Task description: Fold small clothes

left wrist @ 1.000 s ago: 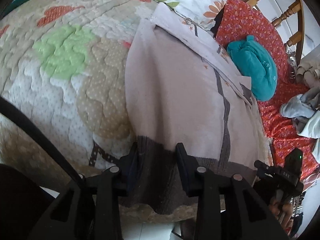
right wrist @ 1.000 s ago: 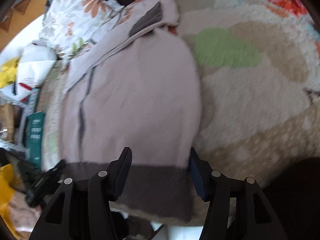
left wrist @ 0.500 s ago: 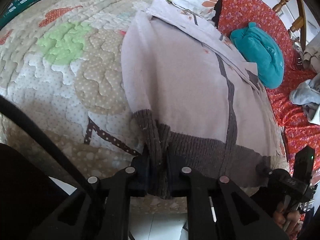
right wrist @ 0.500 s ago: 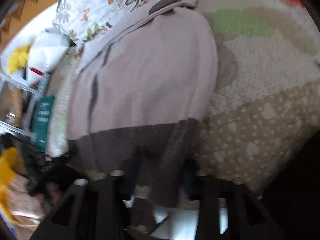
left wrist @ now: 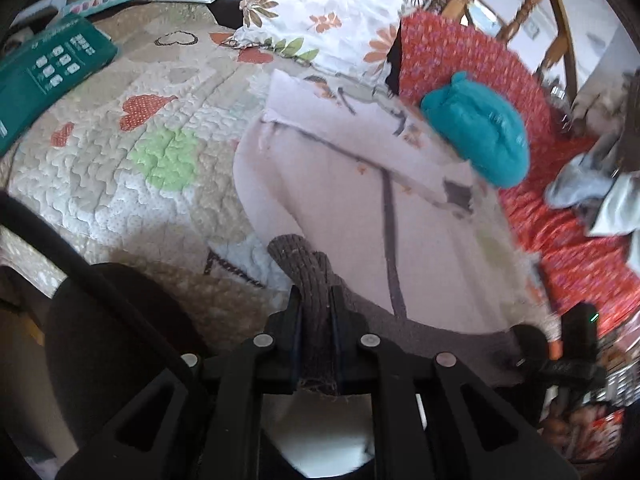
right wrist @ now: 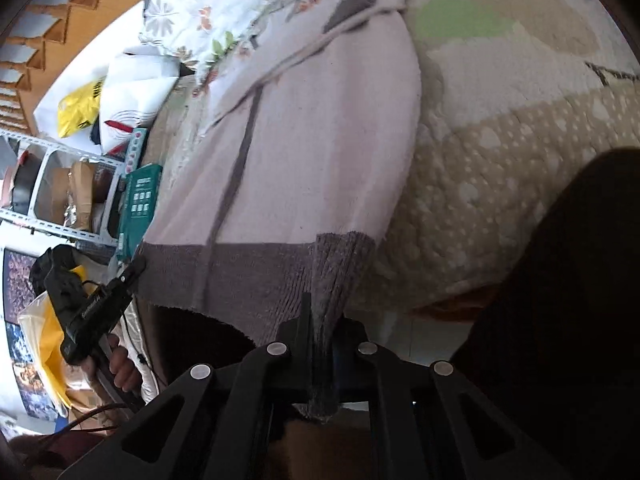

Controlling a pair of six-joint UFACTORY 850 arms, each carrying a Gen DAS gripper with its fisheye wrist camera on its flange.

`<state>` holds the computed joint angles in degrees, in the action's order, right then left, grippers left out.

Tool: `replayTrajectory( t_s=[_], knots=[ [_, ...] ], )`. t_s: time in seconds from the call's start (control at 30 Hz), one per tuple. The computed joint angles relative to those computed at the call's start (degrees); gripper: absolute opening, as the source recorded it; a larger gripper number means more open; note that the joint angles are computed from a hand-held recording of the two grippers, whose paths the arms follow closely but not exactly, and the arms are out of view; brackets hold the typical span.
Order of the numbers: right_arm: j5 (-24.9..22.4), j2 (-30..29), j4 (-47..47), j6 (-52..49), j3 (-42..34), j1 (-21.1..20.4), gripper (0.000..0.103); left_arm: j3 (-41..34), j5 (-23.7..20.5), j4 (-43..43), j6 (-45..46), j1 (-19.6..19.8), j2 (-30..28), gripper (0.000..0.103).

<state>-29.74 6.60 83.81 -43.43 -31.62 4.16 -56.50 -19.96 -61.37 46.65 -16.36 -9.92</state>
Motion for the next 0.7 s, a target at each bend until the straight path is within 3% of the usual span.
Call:
replayTrajectory(
  t_s=[0.23, 0.43, 0.5, 0.57, 0.7],
  knots=[
    [0.3, -3.9, 5.6, -6.1, -8.3, -4.2, 0.007, -10.3, 0.0, 4.3, -7.1, 1.6, -8.0, 0.011],
    [1.8, -12.7, 7.7, -8.6, -21.5, -7.3, 0.007, -30.6, 1.6, 19.2, -25.3, 0.7, -21.1, 0.009],
    [2.9, -16.2, 6.8, -7.5, -25.8, -7.6, 0.007, -38.3, -0.3, 22.3, -29.9, 0.6, -26.3, 0.009],
    [6.1, -20.8, 3.6, -3.3, -31.0, -7.3, 0.007, -46.9, -2.4, 31.9, -39.7, 0.0, -32.4, 0.009],
    [6.8, -28.7, -2.9, 4.3, -38.4, -8.3, 0.007, -61.7, -9.6, 39.8, -48.3, -0.4, -42.8, 0.009]
  ],
)
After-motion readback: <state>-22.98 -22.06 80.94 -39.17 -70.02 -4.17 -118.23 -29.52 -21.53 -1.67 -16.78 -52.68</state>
